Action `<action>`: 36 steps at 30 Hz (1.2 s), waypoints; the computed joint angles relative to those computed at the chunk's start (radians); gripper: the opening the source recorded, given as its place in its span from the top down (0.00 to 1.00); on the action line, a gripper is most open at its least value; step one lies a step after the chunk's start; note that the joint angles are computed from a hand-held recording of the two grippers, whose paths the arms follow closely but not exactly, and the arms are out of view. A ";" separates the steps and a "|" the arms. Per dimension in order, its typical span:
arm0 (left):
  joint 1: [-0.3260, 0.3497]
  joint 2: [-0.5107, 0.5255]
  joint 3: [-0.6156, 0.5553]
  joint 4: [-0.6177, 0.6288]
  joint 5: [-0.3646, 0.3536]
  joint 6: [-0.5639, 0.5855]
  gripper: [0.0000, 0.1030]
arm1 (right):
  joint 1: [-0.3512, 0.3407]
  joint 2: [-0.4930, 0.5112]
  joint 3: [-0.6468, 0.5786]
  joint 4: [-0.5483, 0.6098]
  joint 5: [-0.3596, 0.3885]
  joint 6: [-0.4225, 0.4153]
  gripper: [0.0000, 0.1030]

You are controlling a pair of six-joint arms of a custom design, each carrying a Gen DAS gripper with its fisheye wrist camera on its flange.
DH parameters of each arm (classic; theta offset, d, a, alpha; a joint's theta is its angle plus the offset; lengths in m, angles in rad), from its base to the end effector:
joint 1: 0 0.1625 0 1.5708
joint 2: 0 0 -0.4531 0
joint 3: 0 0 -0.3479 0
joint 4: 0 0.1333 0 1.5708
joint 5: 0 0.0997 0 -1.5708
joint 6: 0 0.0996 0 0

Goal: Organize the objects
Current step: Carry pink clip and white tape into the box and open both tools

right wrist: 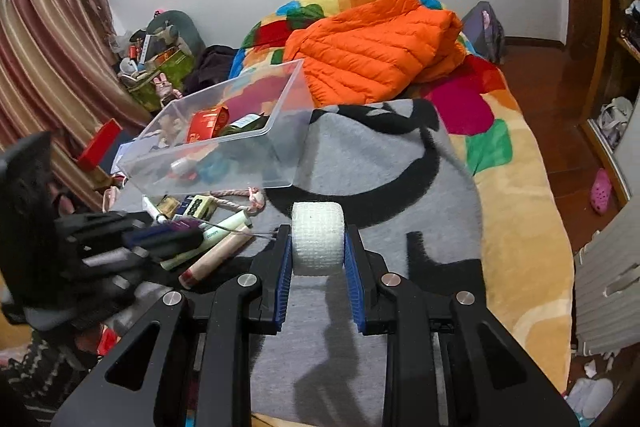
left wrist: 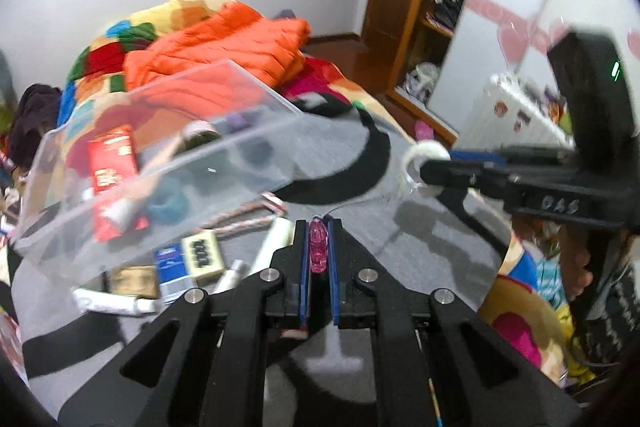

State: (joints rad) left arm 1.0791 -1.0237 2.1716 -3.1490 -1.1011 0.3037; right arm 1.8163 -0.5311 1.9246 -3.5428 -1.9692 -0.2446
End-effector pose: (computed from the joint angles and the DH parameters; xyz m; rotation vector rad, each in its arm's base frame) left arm -0.0817 -0.5304 0.1931 0.8973 2.4933 -0.6352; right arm 0.2342 -0.5451 0.0272 0.4868 -2.6007 0.7862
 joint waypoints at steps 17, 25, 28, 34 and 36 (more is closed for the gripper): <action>0.036 -0.130 -0.066 -0.078 0.071 -0.056 0.93 | 0.064 0.057 -0.151 0.009 0.068 -0.008 0.78; 0.050 -0.109 -0.148 -0.097 0.104 -0.025 0.93 | 0.103 0.117 -0.301 0.082 0.064 -0.042 0.78; 0.063 -0.096 -0.179 -0.087 0.107 -0.021 0.93 | 0.109 0.148 -0.362 0.116 0.048 -0.059 0.78; 0.111 -0.051 -0.239 -0.022 0.088 -0.042 0.93 | 0.109 0.216 -0.472 0.192 -0.032 -0.080 0.78; 0.128 -0.029 -0.256 0.002 0.094 -0.051 0.93 | 0.103 0.231 -0.495 0.217 -0.055 -0.082 0.78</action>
